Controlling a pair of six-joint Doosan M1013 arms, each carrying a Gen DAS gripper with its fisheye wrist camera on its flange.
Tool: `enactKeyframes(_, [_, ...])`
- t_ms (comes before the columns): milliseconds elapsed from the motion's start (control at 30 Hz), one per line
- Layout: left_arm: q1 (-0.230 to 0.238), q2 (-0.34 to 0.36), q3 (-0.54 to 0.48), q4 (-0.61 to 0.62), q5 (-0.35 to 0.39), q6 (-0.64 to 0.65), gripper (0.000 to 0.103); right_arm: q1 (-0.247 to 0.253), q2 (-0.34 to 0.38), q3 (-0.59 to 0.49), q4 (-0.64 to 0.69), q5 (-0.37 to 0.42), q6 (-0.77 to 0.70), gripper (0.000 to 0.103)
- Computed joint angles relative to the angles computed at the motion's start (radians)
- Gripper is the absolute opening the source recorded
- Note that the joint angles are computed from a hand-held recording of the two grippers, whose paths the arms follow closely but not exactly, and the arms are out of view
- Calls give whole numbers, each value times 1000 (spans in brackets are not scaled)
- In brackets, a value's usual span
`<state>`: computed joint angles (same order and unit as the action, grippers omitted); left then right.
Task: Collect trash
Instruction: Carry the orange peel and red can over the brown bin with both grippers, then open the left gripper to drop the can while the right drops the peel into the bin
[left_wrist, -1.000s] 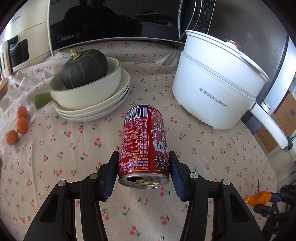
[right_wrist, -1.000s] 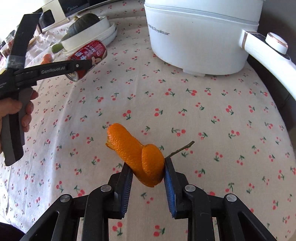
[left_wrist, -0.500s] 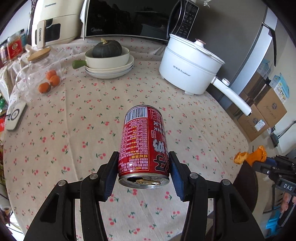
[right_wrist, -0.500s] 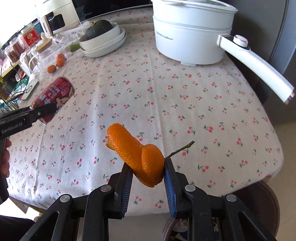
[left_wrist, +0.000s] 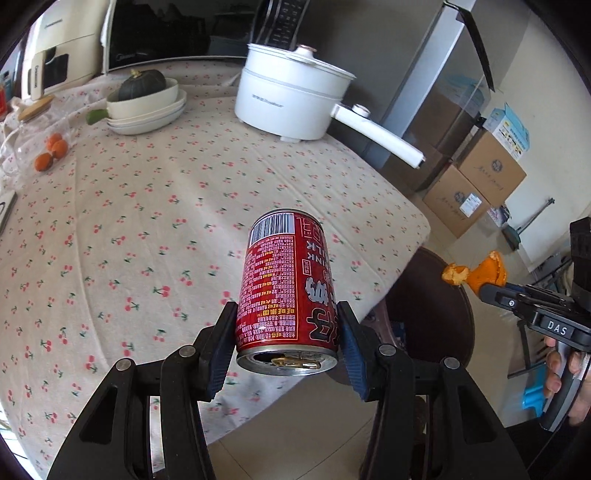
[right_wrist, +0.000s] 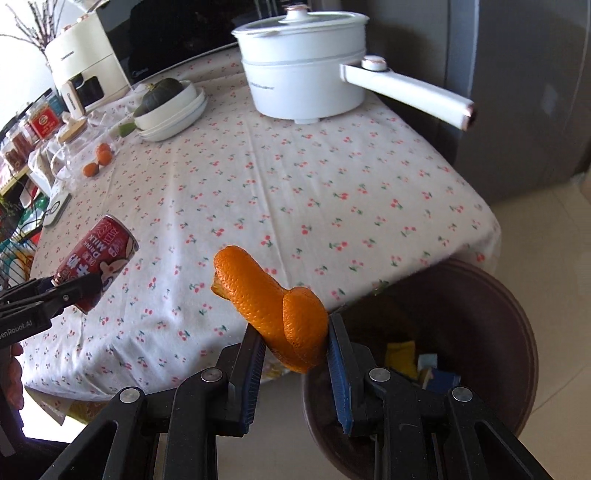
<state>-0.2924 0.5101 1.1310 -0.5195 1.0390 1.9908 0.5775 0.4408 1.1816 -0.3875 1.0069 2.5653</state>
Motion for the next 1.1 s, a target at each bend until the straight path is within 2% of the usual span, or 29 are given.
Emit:
enactKeyframes(67, [-17, -1, 7, -19, 19, 32, 55, -7, -18, 32, 27, 16, 32, 30])
enactKeyframes(267, [-75, -2, 24, -41, 50, 104, 55, -14, -80, 133, -4, -8, 125, 30])
enactKeyframes(567, [-156, 19, 32, -48, 89, 176, 55, -31, -135, 229, -5, 34, 169, 30])
enactKeyframes(733, [-178, 29, 35, -35, 72, 208, 55, -41, -152, 255, -2, 39, 173, 30])
enactKeyframes(833, [-179, 44, 18, -43, 91, 194, 56, -45, -157, 263, 3, 43, 170, 30])
enactKeyframes(867, [-179, 45, 16, -41, 87, 184, 57, -45, -157, 264, 5, 44, 169, 30])
enactKeyframes(933, [-177, 44, 14, -42, 72, 173, 74, -47, -159, 268, 7, 43, 169, 30])
enactKeyframes(1000, [-177, 39, 15, -33, 50, 162, 86, -47, -160, 269, 6, 44, 171, 30])
enactKeyframes(1100, [-175, 34, 13, -8, 35, 157, 89, -48, -163, 273, 6, 43, 178, 31])
